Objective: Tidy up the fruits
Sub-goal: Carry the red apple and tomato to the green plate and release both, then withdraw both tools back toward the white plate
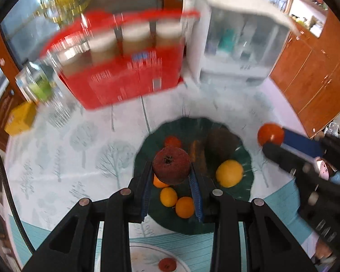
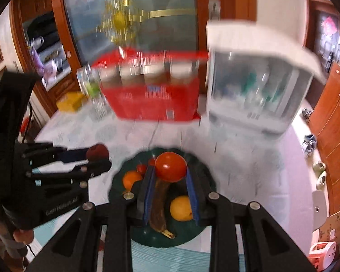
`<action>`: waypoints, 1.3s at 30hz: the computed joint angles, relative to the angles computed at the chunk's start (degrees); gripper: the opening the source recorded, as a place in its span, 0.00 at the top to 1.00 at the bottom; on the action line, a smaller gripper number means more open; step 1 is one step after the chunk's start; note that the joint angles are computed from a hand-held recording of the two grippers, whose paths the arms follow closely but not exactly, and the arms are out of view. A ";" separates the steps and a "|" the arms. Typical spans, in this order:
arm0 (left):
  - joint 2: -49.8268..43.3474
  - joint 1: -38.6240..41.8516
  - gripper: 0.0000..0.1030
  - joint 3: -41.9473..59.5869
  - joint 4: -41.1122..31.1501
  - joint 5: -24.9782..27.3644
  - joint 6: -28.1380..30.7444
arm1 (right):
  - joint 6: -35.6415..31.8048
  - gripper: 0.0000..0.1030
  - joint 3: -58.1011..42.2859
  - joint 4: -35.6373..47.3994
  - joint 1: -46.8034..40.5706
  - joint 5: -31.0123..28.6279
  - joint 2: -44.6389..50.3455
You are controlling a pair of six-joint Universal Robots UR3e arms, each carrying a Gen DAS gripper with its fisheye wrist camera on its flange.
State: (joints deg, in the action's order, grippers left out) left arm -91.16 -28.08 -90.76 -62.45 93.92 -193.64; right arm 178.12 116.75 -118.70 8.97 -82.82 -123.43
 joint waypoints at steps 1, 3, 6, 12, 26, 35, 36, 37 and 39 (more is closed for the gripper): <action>-0.93 -0.02 0.71 -0.96 1.06 -0.13 -0.43 | -0.57 0.73 2.00 -1.12 -0.35 0.65 0.39; -4.08 -0.16 0.71 -2.44 3.38 -0.05 -1.08 | -1.63 0.73 6.29 -4.59 -0.39 1.48 2.47; -7.55 -0.51 0.71 -3.86 5.61 0.55 -1.33 | -2.57 0.73 10.23 -9.04 -0.31 2.09 6.18; -11.05 -0.25 0.69 -4.97 7.33 0.51 -1.12 | -3.58 0.72 12.90 -13.86 -0.72 2.82 11.17; -3.87 1.70 0.33 -9.04 7.62 1.22 1.32 | -2.93 0.65 10.76 -13.06 1.37 1.68 10.41; 4.61 1.04 0.31 -11.19 4.17 1.07 1.25 | 1.51 0.65 7.83 -7.20 3.50 0.62 4.54; 5.95 0.94 0.30 -11.24 3.45 1.02 1.21 | 2.17 0.65 7.39 -6.29 3.78 0.41 3.69; 6.93 0.89 0.30 -11.41 3.09 1.03 1.15 | 2.92 0.65 6.95 -5.42 4.03 0.18 2.89; 9.71 0.82 0.30 -11.49 1.81 0.89 1.06 | 4.48 0.65 5.99 -3.74 4.54 0.17 1.35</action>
